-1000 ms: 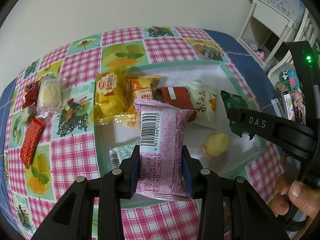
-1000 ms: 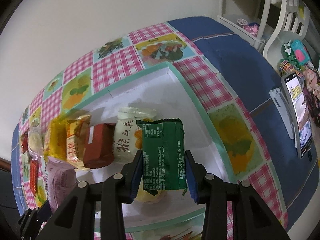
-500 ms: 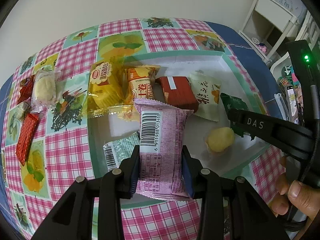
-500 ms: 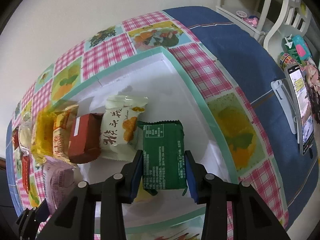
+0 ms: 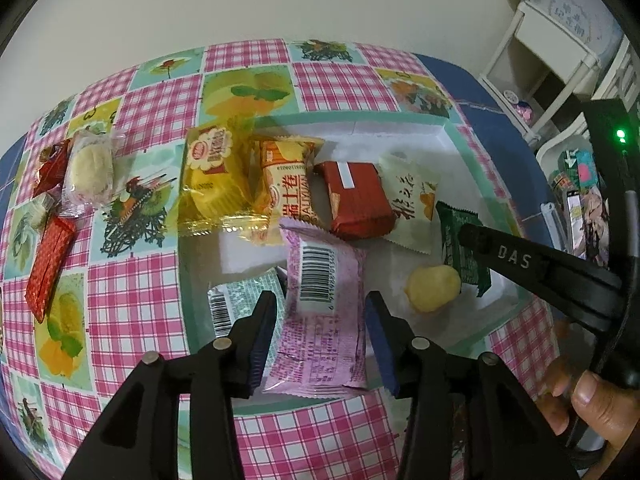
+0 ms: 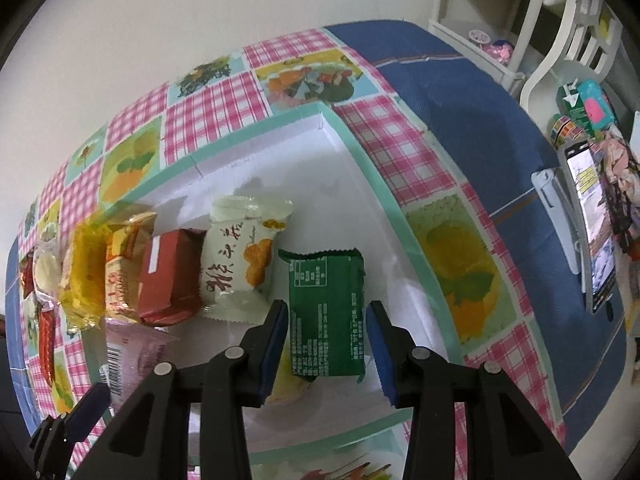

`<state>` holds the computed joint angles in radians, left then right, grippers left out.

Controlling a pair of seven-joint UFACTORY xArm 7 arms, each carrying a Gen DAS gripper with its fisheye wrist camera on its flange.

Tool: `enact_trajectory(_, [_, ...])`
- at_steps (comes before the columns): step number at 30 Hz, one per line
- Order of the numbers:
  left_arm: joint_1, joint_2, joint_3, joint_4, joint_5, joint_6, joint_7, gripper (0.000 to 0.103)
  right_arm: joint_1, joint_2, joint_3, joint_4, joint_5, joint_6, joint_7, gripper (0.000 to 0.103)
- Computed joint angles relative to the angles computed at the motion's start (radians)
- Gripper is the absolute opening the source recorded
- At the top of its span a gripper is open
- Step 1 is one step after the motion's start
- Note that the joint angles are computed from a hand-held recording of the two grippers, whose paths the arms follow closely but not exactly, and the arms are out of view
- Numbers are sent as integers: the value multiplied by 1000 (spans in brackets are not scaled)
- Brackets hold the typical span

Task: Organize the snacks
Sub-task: 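Lower both packs into the white tray and open both tools, then move both open tools back over the snack pile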

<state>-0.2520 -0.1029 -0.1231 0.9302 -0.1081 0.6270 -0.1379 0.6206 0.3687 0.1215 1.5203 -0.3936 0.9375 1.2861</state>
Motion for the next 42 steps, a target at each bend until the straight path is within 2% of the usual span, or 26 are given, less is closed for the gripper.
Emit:
enact_trajectory(4, [12,-15,12,-2,-13,-8,-6,49,18,0,-3,31,-35,20,3,45])
enact_trajectory(11, [62,-33,32,-2,39,-21,-81,50,56,37,-1,127,-76,72,-34,45])
enact_trajectory(12, [72,-36,34,-2,54,-22,-96,52,63,46,0,145,-79,76,-43,45])
enact_trajectory(13, [81,-37,37,-1,69,-22,-111,59,70,54,-1,159,-81,78,-51,45])
enact_trajectory(15, [102,-43,45,-2,92,-25,-138,62,82,78,-1,202,-81,83,-78,46])
enact_trajectory(23, [184,-60,75,-18,182,-30,-217,64,135,186,-16,369,-43,103,-191,50])
enact_trajectory(26, [205,-57,82,-20,205,-25,-231,66,151,213,-24,408,-25,88,-214,61])
enact_trajectory(29, [221,-58,91,-24,211,-26,-233,78,172,249,-35,464,-14,95,-233,73])
enact_trajectory(31, [231,-58,96,-27,216,-34,-232,78,186,266,-44,492,-10,104,-240,81])
enact_trajectory(35, [252,-64,96,-33,256,-39,-240,82,205,301,-55,546,3,111,-257,87])
enact_trajectory(37, [263,-65,98,-36,275,-47,-249,93,214,319,-61,576,8,121,-263,91])
enact_trajectory(42, [291,-72,100,-42,324,-59,-282,97,236,371,-74,660,24,145,-279,98])
